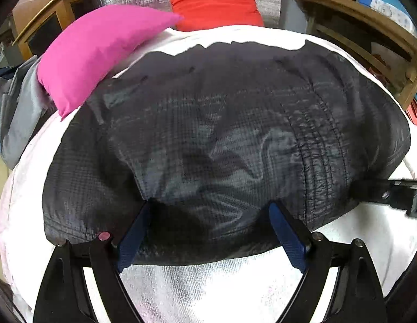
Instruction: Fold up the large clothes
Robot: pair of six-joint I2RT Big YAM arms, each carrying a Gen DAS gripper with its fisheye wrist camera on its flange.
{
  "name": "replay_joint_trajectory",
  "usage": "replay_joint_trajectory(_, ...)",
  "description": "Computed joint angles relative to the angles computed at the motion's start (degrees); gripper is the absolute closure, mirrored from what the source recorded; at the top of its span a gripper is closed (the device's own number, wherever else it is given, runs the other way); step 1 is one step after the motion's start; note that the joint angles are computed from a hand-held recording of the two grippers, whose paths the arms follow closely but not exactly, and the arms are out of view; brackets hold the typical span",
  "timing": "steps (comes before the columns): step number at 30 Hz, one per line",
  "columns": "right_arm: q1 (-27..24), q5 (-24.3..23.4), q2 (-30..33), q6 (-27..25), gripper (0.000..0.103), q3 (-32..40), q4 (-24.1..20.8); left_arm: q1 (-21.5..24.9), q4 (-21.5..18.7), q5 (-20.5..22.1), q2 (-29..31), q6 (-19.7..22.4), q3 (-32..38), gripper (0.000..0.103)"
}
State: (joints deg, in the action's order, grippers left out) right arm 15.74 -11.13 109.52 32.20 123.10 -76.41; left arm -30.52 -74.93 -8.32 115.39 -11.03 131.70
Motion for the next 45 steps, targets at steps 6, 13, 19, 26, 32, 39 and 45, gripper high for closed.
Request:
replay_joint_trajectory(6, -0.1, 0.1, -5.4, 0.3, 0.055, -4.9, 11.0, 1.9, 6.9, 2.9, -5.6, -0.5, -5.3, 0.013)
replay_joint_trajectory(13, -0.6, 2.6, -0.1, 2.2, 0.056, 1.0, 5.9, 7.5, -1.2, -3.6, -1.4, -7.3, -0.6, 0.013)
replay_joint_trajectory(19, -0.6, 3.2, -0.2, 1.2, 0.056, 2.2, 5.7, 8.6, -1.7, -1.3, -0.9, -6.3, -0.9, 0.013)
replay_joint_trajectory(26, -4.9, 15.3, -9.0, 4.2, 0.056, -6.7, 9.9, 9.8, 4.4, -7.0, -7.4, -7.3, -9.6, 0.013)
replay_joint_trajectory(32, -7.3, 15.2, -4.6, 6.2, 0.055, -2.8, -0.9, 10.6, 0.1, -6.8, -4.1, -7.1, -8.4, 0.012)
replay_joint_trajectory(39, -7.1, 14.8, -6.6, 7.2, 0.052, -4.3, 1.6, 11.0, 1.4, -4.7, -5.9, -9.6, -9.2, 0.012)
replay_joint_trajectory(45, -5.3, 11.4, -10.4, 3.1, 0.039, -8.2, 12.9, 11.5, 11.3, 0.8, -10.7, -9.6, -14.4, 0.012)
